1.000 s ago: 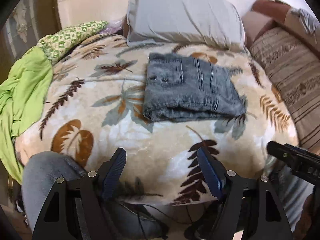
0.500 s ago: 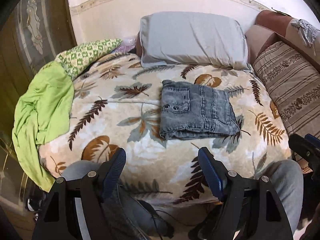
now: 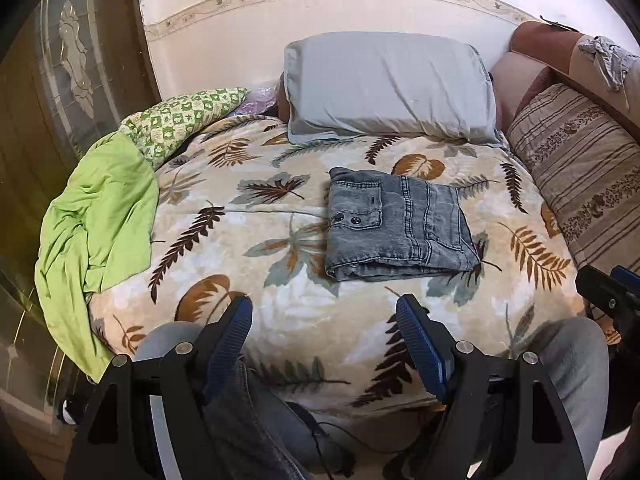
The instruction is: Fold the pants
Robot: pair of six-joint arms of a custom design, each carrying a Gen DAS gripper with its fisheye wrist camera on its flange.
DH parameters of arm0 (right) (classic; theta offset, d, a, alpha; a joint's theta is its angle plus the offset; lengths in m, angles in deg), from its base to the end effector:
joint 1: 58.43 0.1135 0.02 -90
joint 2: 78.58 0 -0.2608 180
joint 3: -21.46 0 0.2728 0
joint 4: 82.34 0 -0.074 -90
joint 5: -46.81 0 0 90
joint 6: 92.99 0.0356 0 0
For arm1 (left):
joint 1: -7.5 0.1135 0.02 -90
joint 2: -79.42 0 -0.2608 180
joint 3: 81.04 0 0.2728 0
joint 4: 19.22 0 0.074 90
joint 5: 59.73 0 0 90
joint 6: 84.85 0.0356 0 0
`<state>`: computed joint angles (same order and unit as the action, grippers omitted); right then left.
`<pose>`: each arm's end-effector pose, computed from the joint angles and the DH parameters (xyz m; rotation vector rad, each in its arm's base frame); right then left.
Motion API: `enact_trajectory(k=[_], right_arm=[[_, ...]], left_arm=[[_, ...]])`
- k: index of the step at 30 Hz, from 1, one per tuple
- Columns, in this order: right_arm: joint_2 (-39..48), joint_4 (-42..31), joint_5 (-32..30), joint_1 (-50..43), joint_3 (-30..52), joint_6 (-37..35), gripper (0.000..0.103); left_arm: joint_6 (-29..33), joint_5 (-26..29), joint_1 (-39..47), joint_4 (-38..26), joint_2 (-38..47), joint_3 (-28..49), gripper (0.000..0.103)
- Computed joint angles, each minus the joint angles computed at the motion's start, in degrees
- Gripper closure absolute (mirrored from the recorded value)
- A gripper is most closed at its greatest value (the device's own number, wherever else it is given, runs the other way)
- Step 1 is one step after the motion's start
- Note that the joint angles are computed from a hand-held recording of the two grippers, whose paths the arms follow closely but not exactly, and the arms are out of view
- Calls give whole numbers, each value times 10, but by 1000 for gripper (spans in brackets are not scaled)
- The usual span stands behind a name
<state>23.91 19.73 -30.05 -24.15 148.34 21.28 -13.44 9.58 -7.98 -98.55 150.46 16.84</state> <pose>0.3263 0.2127 0.3934 -0.1224 2.4736 0.1500 0.2385 -0.0530 0.3982 -0.2147 2.4053 0.1809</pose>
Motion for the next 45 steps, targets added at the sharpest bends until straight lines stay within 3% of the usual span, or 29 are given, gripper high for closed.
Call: enact_trajectory(k=[45], right_arm=[[41,5,-6,-7,6,12,32]], left_arm=[[3,-18,0,22,41,-3,28]])
